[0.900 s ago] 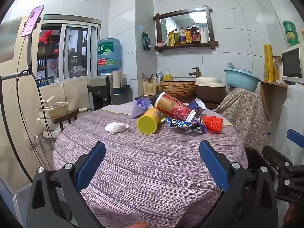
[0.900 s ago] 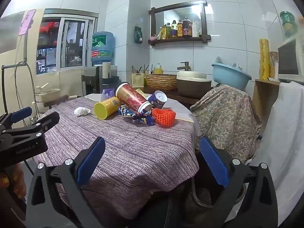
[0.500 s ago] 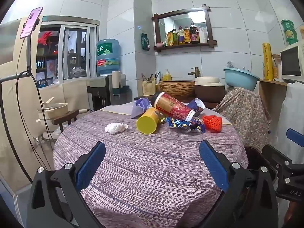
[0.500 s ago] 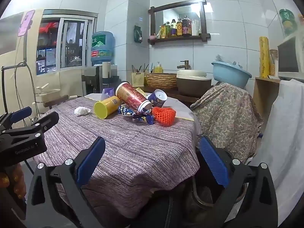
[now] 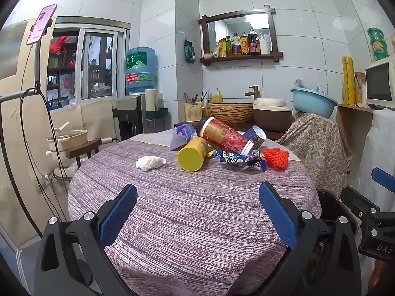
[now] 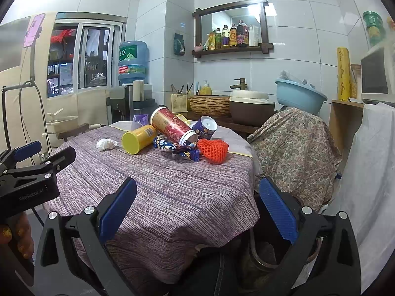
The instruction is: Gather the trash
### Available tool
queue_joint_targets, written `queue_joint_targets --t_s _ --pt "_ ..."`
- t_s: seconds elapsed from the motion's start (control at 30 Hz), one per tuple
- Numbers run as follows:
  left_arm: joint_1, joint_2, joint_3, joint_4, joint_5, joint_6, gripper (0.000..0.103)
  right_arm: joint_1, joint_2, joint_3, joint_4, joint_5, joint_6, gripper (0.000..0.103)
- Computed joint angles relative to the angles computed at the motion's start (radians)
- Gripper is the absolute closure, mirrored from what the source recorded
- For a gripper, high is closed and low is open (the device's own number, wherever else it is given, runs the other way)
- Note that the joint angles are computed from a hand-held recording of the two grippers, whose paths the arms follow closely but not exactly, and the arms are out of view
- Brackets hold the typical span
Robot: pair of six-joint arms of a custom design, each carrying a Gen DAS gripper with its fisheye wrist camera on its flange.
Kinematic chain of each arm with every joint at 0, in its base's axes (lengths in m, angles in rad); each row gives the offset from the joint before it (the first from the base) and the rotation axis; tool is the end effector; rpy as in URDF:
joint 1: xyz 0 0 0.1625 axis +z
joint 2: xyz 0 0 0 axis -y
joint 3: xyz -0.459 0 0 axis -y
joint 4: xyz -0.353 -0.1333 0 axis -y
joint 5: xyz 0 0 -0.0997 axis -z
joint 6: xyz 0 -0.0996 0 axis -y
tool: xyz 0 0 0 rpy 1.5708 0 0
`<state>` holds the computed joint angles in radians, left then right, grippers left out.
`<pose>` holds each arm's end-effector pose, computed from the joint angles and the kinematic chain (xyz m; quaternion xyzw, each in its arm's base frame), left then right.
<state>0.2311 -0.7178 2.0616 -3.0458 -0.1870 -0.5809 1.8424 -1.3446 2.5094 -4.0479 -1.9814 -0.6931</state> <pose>-0.4595 -0.3456 0.1151 0.2457 0.7292 -0.5506 0.3236 0.1857 -0.3180 0.3585 0.2496 -0.7449 0.5503 0.2829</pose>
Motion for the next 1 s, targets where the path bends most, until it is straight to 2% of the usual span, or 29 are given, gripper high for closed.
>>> queue_joint_targets --t_s 1.0 --pt "0.003 0.000 0.009 -0.024 -0.002 0.014 0.005 -0.005 0.006 -0.004 0.008 0.008 0.012 0.005"
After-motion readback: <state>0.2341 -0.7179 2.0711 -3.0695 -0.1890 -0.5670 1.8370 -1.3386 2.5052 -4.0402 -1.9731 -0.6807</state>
